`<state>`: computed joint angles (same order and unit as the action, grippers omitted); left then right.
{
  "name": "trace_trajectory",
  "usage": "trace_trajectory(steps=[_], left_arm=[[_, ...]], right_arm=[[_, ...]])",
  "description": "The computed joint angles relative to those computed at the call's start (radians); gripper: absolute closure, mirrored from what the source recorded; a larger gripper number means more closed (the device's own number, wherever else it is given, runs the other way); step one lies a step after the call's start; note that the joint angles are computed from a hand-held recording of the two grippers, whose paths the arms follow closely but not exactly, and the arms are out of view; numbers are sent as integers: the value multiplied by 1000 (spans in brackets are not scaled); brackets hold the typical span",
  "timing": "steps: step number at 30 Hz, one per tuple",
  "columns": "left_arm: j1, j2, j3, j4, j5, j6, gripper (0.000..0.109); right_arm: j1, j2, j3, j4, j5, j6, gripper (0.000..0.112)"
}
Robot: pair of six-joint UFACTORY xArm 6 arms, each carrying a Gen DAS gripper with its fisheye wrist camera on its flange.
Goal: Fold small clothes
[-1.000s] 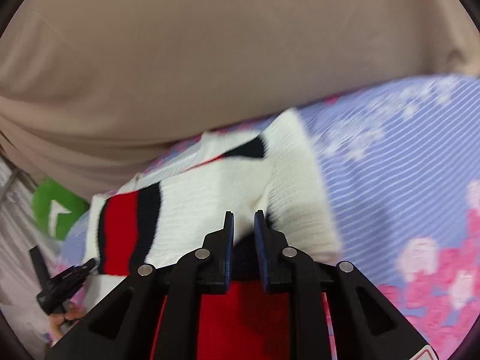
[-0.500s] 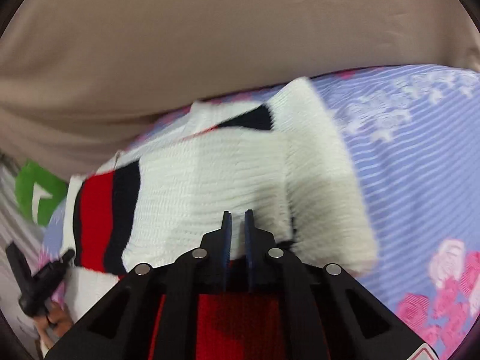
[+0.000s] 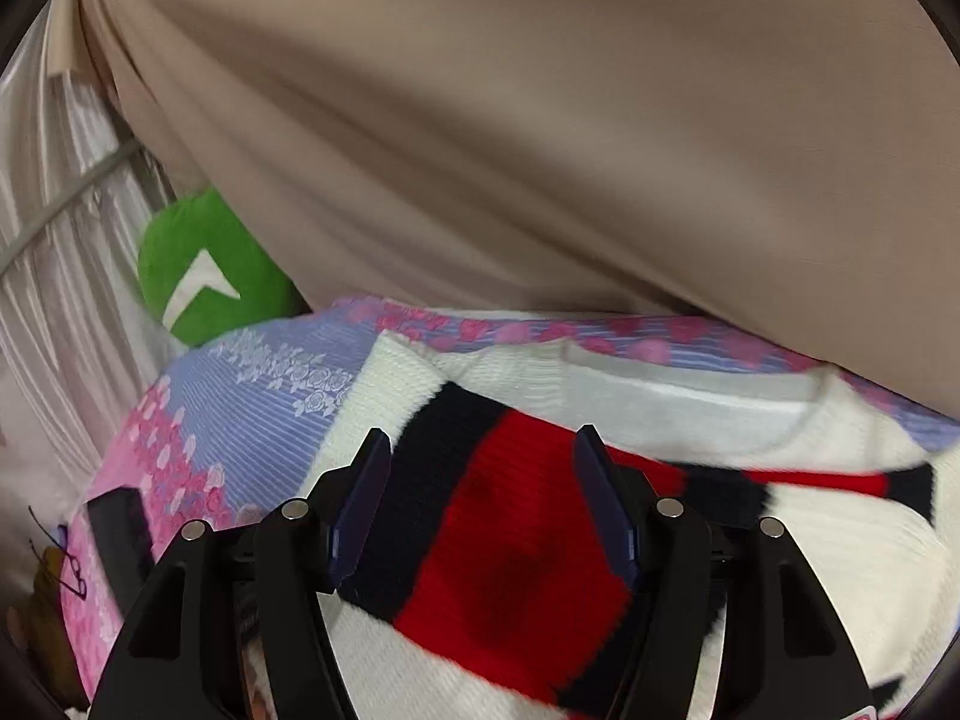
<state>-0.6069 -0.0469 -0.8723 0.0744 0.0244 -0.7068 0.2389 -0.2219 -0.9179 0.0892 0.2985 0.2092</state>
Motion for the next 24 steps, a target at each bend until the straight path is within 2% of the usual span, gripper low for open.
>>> trace_trajectory(steps=[3, 7, 9, 11, 14, 15, 17, 20, 22, 24], left_arm=[[-7, 0, 1, -77, -4, 65, 96], [-8, 0, 1, -103, -4, 90, 96], [-8, 1, -1, -106, -3, 93, 96], [-8, 1, -1, -110, -3, 96, 96], [-6, 2, -1, -106, -4, 91, 96], [-5, 1, -1, -97, -3, 83, 96], [-2, 3, -3, -72, -1, 65, 96], [-6, 3, -1, -93, -6, 86, 96], [-12, 1, 3, -149, -12, 134, 96], [-15, 0, 7, -172, -15, 155, 96]], right_arm=[[20, 141, -117, 49, 37, -33, 50], [38, 274, -238, -6, 86, 6, 52], [45, 336, -303, -89, 139, 40, 96], [49, 355, -336, -90, 146, 42, 105], [59, 359, -360, -136, 108, 76, 106], [59, 376, -376, -115, 112, 70, 107], [54, 450, -433, -194, 181, 138, 107], [54, 440, -413, -198, 151, 163, 105], [54, 339, -310, -149, 83, 151, 103], [46, 149, -111, -135, -23, 133, 103]])
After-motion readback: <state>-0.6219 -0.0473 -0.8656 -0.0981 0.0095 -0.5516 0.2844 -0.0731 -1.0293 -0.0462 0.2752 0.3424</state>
